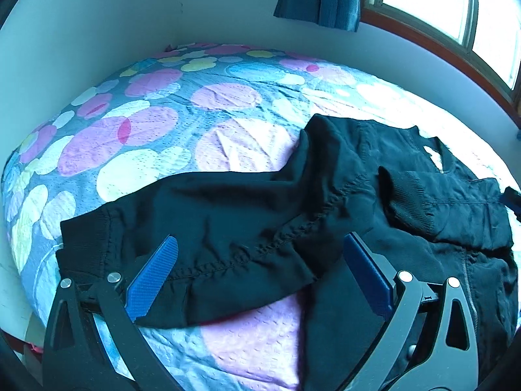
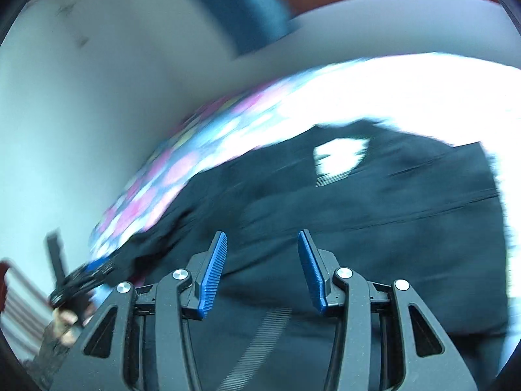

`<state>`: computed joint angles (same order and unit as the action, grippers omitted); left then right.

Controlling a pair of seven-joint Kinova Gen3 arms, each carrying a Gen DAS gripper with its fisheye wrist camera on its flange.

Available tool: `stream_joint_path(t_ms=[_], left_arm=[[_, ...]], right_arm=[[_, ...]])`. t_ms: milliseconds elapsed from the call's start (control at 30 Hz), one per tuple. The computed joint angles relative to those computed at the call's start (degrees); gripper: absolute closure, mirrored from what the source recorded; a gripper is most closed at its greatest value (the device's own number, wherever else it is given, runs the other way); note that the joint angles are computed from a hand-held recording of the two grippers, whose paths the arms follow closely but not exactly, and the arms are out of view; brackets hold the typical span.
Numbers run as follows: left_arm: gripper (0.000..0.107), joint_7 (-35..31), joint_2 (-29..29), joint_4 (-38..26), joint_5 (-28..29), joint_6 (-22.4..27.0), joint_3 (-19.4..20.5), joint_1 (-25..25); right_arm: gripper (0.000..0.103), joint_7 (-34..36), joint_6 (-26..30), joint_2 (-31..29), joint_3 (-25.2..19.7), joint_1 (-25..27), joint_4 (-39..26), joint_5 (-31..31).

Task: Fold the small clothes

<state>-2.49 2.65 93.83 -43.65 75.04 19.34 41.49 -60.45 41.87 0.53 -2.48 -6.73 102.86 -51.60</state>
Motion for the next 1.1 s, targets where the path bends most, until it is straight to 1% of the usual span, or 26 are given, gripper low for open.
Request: stream_joint_path(t_ms=[67,133,167,200,267,333,367,400,433,467,500,533,633,667,700,733,800,833,900,933,967,1000,1033,1067,1100], left_arm=[[0.006,-0.05,-0.30,-0.08,0.07,-2.31,0.22,0.10],[0.006,-0.80,0.09,-0.74,0.29,-4.93,0.42,0.14],[0.006,-1.32,0.47,-1.19,0.40,-6.42,0.44,0.23],[0.006,-1.93,1.10,-1.89,0.51,-7.75,0.40,0.38],[0.006,-3.65,3.57,-4.44,0.49,-9.70,0.04,1.13],[0.006,-5.87,6.84,-7.90,0.24,-9.81,-0.74,2.62],[0.006,-6.92,8.34,-9.52,0.14,-9.88,-1.23,3.31],[0.006,-7.96,9.78,-11.08,0.04,-9.90,-1.76,3.94],[0.006,-9.38,11.82,-13.34,-0.13,-9.50,-2.31,4.57],[0.006,-10.69,13.68,-15.43,-0.05,-9.09,-2.93,5.04],[0.006,-11.93,15.24,-17.22,0.42,-9.08,-3.55,5.22],[0.006,-12.64,16.14,-18.21,0.94,-9.25,-4.18,5.45],[0.006,-15.13,19.29,-21.77,2.91,-9.19,-6.14,5.69],[0.006,-15.80,20.20,-22.76,3.50,-8.90,-6.82,5.87],[0.006,-16.19,20.77,-23.42,4.01,-8.66,-7.49,6.23],[0.006,-16.88,21.63,-24.29,4.96,-8.31,-8.11,6.20],[0.006,-17.80,22.11,-24.74,6.78,-8.08,-9.34,6.23],[0.006,-18.05,22.38,-24.88,7.79,-8.13,-9.96,6.20],[0.006,-18.50,22.49,-24.78,9.05,-8.34,-11.32,6.58],[0.006,-18.85,22.46,-24.73,9.58,-8.43,-11.97,6.85],[0.006,-19.25,22.52,-24.74,10.01,-8.52,-12.60,7.16],[0.006,-19.72,22.76,-25.01,10.35,-8.38,-13.08,7.39],[0.006,-20.36,23.15,-25.50,10.82,-8.01,-13.42,7.46],[0.006,-20.92,23.31,-25.62,11.40,-8.15,-13.66,7.37],[0.006,-21.29,23.46,-25.75,11.81,-8.31,-13.90,7.39]], right_arm=[[0.056,-0.64,1.03,0.57,3.74,4.48,0.33,-1.90],[0.056,-1.27,2.21,3.65,6.56,8.87,-0.11,-4.09],[0.056,-2.43,3.45,5.77,7.11,10.75,-1.36,-3.79],[0.056,-2.67,5.00,8.43,6.70,13.40,-2.64,-4.42],[0.056,-1.23,9.54,13.62,4.95,18.71,-4.97,-8.31],[0.056,-1.00,13.66,18.93,1.37,24.02,-7.54,-12.82],[0.056,-1.45,14.69,20.74,-0.02,25.61,-8.81,-14.07],[0.056,-2.22,14.78,21.83,-0.74,26.14,-9.94,-14.39],[0.056,-3.62,14.42,22.62,-0.54,25.61,-11.38,-13.77],[0.056,-5.94,14.70,23.43,0.72,24.02,-13.45,-12.22],[0.056,-8.27,15.91,24.27,2.30,22.27,-15.61,-10.55],[0.056,-10.60,17.10,25.49,2.82,21.28,-18.26,-8.72],[0.055,-16.68,19.99,28.41,1.12,20.22,-26.23,-1.76],[0.050,-18.51,21.53,29.35,1.02,19.67,-28.88,0.57],[0.049,-20.27,22.89,30.32,1.19,18.62,-31.53,2.90],[0.048,-21.66,24.59,31.35,1.88,17.20,-34.19,5.23],[0.048,-24.38,29.02,33.38,4.64,13.89,-39.50,9.89],[0.048,-25.56,31.35,34.46,4.64,13.33,-42.15,12.22],[0.062,-27.30,36.01,36.14,3.48,13.56,-46.84,16.88],[0.082,-27.57,37.71,36.51,4.36,12.88,-48.57,18.54],[0.098,-28.03,38.47,36.29,6.31,11.15,-49.57,20.87],[0.099,-27.89,38.32,36.18,8.96,9.13,-49.88,23.20],[0.101,-27.21,37.24,36.20,10.56,8.17,-49.16,24.76],[0.102,-27.33,35.58,35.52,11.09,8.18,-47.42,25.39],[0.102,-26.85,33.85,34.35,10.56,8.95,-45.12,25.08]])
